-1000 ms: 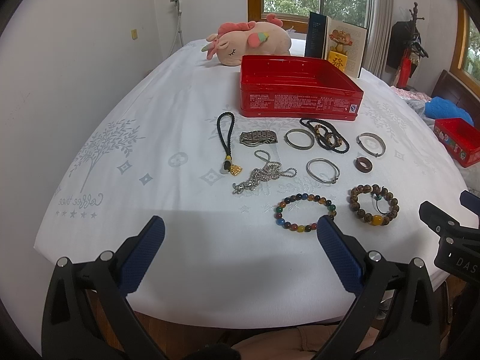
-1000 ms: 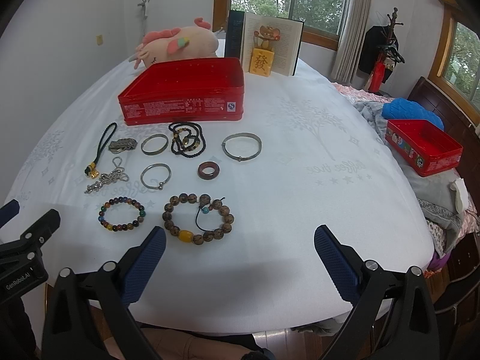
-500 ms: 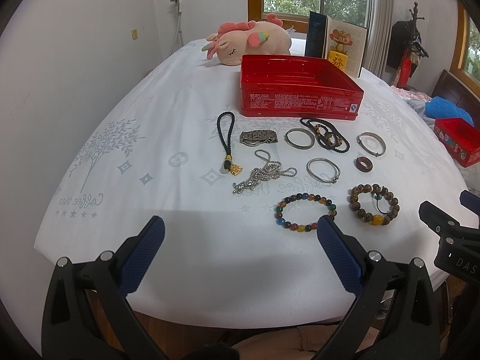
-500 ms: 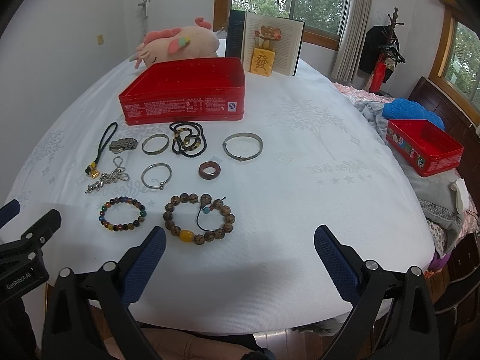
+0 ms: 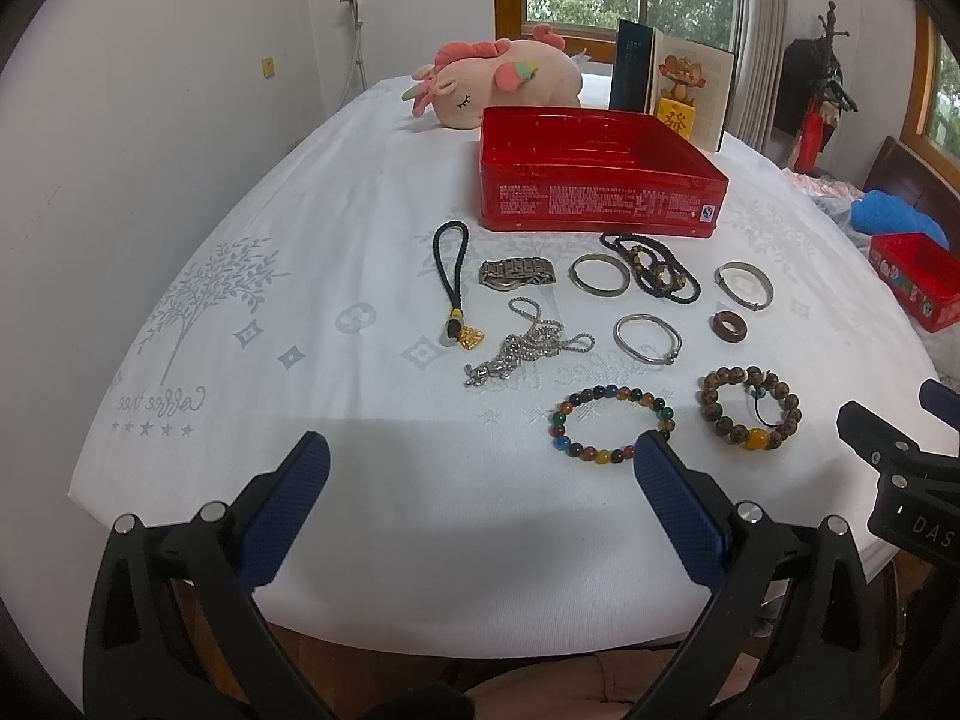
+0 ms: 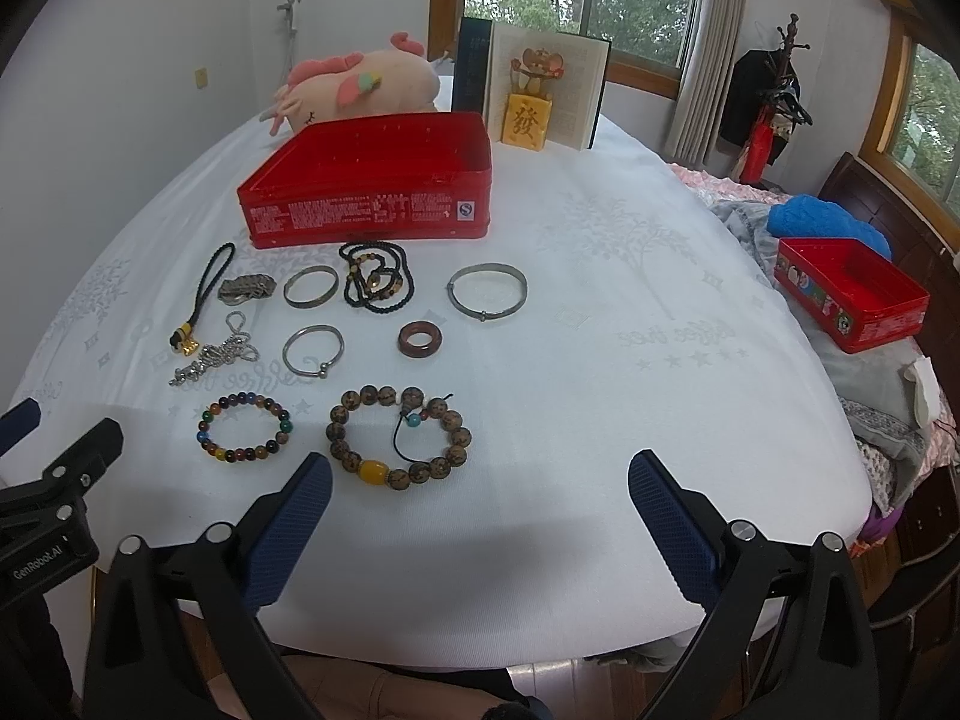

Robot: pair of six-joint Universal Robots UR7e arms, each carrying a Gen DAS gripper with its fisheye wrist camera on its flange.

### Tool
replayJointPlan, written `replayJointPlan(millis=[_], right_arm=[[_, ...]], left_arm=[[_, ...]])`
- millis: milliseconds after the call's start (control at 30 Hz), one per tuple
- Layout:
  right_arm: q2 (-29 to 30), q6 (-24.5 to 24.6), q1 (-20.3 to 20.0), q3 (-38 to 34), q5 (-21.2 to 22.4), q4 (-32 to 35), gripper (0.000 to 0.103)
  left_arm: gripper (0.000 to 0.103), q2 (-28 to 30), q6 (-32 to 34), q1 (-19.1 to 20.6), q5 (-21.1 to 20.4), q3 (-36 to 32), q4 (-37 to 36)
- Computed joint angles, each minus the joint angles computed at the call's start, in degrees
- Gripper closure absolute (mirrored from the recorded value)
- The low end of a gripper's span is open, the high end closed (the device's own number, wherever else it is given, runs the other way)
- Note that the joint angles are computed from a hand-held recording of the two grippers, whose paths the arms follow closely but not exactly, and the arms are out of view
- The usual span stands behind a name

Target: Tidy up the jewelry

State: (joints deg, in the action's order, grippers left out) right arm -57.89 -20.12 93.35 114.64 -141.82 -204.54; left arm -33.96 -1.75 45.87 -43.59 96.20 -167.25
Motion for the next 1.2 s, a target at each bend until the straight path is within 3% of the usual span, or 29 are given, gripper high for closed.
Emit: replayJointPlan(millis=[300,467,533,700,867,1033,1200], right_arm=[[0.5,-0.3,-0.4,-0.6,1.4,-0.1,0.004],[-2.2,0.5,-3.4,0.2,8.8,2.3,0.004],[-2.9,-0.2,-4.5,0.3,10.9,2.0,0.004],[-4.5,-2.9,-6.4,-1.2,14.6,4.3,0.004],[-7.3,-1.0,-9.1,-3.5,20.7,13.1,0.005],[-6.8,-1.3,-9.9,-7.0,21.4,17.6,0.005],[-6.0,-1.4,-10.5,-10.3,21.0,21.8,0.005]], left_arm=[[0.003,0.8,0.4,0.6,-1.4,-1.6,1.6],[0.003,0.5,1.9,2.5,-6.7,-3.1,3.4],[0.003,0.9,2.0,3.1,-6.5,-4.1,4.2],[0.003,1.7,-0.5,5.6,-7.6,-9.5,9.4],[0.004,3.8,-2.8,8.1,-8.0,-17.2,15.6],[0.005,8.0,-4.4,10.0,-10.0,-27.2,25.6],[0.017,11.5,-5.1,10.8,-11.6,-34.3,34.1]])
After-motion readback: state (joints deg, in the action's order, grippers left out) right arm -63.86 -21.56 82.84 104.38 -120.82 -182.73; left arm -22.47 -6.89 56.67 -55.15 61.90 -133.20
